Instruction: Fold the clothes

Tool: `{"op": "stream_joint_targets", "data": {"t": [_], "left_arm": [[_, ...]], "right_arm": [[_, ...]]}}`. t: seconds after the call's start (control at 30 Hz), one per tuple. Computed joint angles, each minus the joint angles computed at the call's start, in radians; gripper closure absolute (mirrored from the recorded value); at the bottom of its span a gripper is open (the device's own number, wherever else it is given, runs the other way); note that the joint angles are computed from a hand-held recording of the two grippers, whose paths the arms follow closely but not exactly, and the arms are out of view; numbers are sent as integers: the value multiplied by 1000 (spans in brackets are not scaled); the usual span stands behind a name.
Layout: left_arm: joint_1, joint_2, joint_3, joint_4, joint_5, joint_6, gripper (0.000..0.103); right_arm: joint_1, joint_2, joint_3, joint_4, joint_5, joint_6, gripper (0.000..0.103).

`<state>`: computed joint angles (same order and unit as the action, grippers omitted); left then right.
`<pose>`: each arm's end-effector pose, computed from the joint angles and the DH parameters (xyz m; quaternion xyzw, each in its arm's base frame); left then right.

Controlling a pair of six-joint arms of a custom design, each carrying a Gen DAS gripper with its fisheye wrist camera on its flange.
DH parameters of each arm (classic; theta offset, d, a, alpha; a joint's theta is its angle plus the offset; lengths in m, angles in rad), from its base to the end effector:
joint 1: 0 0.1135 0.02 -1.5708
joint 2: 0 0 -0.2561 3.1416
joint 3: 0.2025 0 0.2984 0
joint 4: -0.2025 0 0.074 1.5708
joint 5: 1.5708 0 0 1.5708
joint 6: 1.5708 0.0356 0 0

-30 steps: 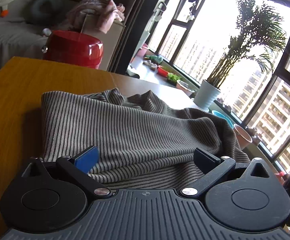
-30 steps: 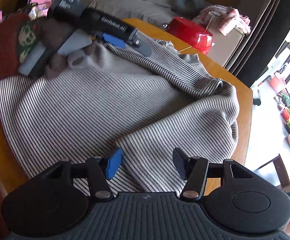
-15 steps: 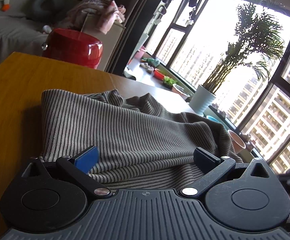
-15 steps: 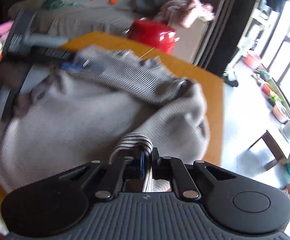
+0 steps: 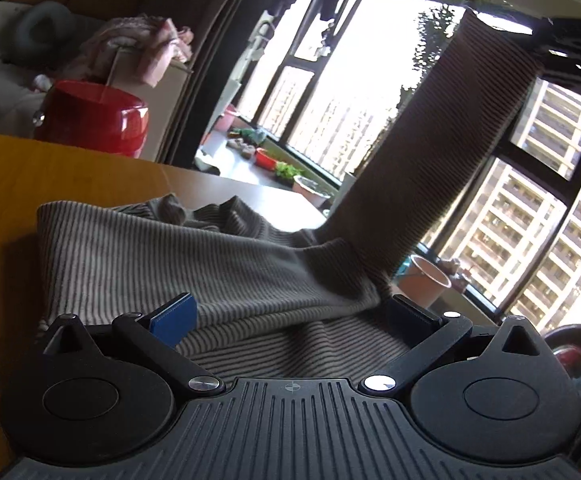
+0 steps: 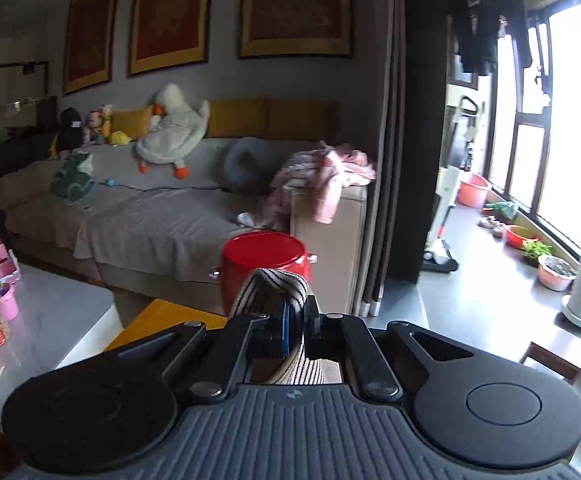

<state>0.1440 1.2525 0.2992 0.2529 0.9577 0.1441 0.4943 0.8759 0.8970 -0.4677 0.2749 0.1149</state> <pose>0.2321 0.0042 0.0923 0.1943 0.8048 -0.3598 0.4303 0.2199 0.1075 0.3296 -0.0863 0.8369 0.0477 0.5384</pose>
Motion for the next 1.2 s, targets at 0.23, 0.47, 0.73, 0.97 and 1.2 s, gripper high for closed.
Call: {"op": "stream_joint_targets", "data": {"t": [0.23,0.47,0.73,0.97,1.2], "left_arm": [[-73,-39,-20,-33,-89,41,0],[-71,-50,-24,-57,-93,65,0],[-72,-34,-13,-73,-95,66,0],[-60,-1,10,-92,-83,62,0],[-14,79,56,-110,-31,33,0]], "right_arm": [[160,383,195,171,-39,-13,97],[217,623,340,241,-96,-19,97],[174,617,287,299,-151,4,83],[61,412,59,353,-164,60,59],[-105,146,-403,510,-299,297,34]]}}
